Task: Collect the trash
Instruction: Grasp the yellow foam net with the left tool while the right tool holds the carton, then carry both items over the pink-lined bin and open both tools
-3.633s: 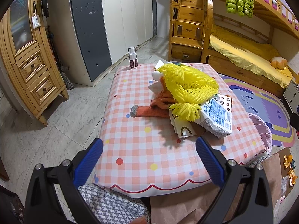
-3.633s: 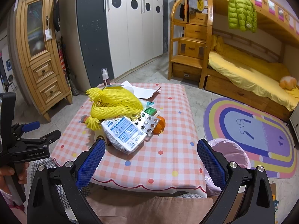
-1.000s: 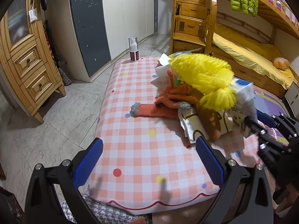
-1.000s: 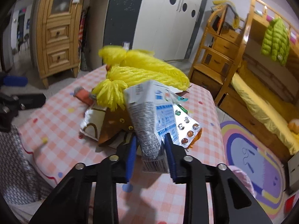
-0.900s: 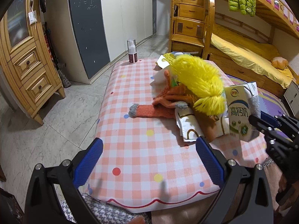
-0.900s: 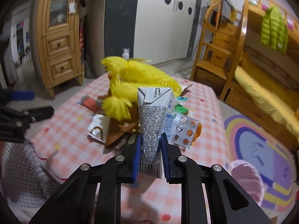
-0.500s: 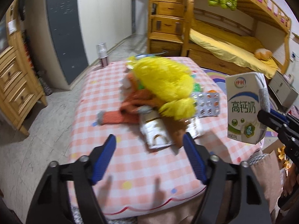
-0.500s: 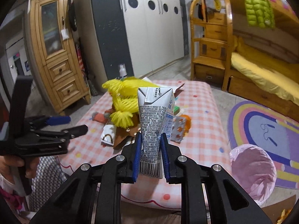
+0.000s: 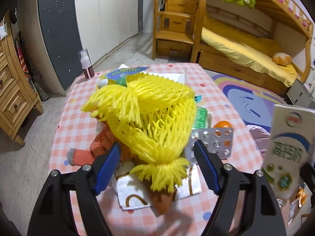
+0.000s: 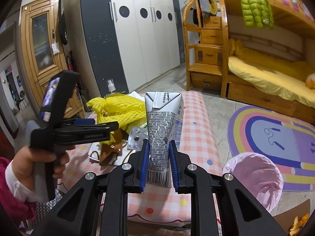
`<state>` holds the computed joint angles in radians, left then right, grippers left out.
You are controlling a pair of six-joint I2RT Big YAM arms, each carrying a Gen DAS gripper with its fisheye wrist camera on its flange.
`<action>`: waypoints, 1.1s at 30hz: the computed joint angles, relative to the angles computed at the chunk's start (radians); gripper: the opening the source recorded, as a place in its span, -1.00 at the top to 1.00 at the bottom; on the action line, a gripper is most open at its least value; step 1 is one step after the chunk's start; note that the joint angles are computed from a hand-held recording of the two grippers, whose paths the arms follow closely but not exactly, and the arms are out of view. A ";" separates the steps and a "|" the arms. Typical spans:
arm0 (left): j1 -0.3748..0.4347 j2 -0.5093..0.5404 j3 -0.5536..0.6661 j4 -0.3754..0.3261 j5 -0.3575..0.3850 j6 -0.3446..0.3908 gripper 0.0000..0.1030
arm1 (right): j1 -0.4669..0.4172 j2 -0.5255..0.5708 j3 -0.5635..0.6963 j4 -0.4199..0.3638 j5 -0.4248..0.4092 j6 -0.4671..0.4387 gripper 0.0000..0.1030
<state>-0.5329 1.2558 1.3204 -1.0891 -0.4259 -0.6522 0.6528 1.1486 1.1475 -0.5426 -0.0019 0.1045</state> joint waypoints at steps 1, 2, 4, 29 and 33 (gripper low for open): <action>0.010 0.003 -0.002 0.004 0.019 -0.003 -0.11 | -0.002 -0.002 -0.004 0.001 -0.003 -0.001 0.60; 0.020 0.003 -0.008 0.011 0.039 -0.007 -0.03 | -0.005 -0.002 -0.005 -0.001 -0.010 -0.001 0.60; 0.027 -0.007 -0.022 0.031 0.049 -0.006 0.31 | -0.005 -0.004 -0.009 -0.003 -0.012 -0.002 0.60; -0.267 -0.018 0.045 0.290 -0.142 0.360 0.62 | -0.171 -0.184 -0.085 0.001 0.073 0.062 0.60; -0.300 0.092 0.094 0.318 -0.046 0.394 0.62 | -0.250 -0.198 -0.118 -0.034 0.082 0.082 0.60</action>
